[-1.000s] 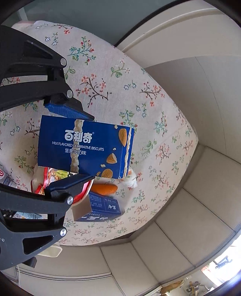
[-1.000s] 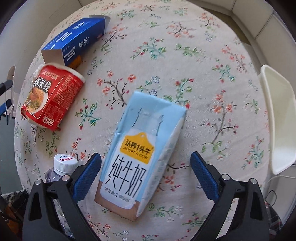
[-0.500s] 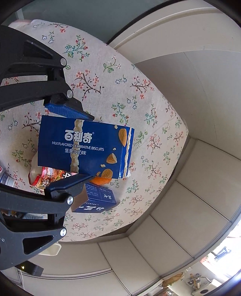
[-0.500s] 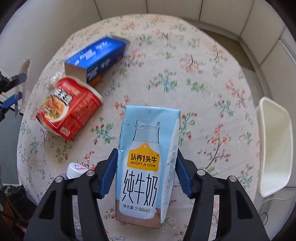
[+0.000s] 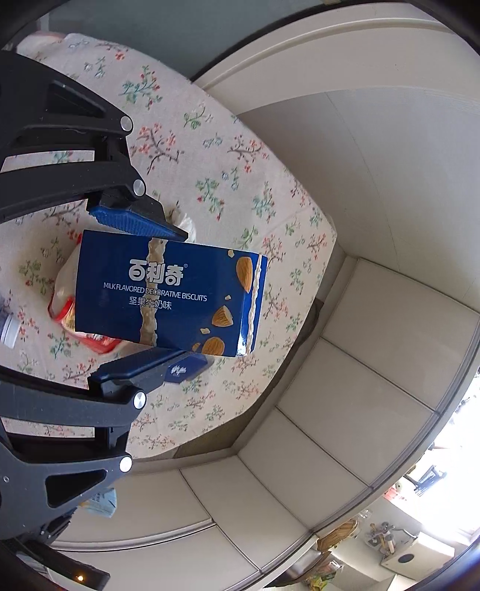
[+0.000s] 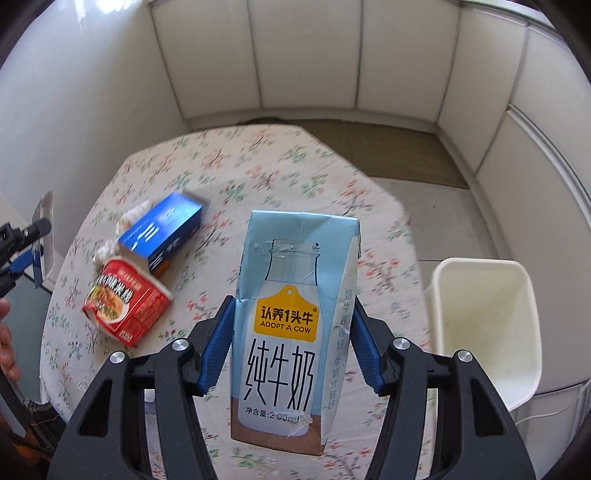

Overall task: Collect trash
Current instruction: 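Carry the biscuit box and milk carton to the white bin and release both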

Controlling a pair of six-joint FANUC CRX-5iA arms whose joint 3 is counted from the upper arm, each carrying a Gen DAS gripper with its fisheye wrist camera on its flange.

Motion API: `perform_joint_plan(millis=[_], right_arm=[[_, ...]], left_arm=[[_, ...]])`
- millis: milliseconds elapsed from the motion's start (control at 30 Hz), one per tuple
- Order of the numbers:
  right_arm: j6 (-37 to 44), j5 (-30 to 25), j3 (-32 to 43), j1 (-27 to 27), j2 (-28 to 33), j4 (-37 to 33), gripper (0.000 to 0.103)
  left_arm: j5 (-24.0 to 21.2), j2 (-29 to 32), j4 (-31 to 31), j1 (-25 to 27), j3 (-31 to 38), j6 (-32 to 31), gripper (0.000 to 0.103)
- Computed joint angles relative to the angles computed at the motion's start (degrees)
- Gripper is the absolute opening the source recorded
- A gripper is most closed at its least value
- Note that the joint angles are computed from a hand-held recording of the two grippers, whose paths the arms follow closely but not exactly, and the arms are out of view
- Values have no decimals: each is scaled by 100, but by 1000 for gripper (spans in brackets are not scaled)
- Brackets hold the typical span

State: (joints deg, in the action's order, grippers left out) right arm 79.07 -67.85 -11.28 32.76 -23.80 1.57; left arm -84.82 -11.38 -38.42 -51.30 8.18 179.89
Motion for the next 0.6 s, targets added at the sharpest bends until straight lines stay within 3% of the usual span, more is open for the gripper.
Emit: perform_joint_plan(millis=[400, 600], right_arm=[[557, 629, 53, -1559, 100, 261, 58], [877, 748, 229, -2391, 283, 50, 59]], left_arm=[[461, 1167, 343, -65, 1072, -584, 53], [639, 1831, 527, -125, 1756, -1013, 53]])
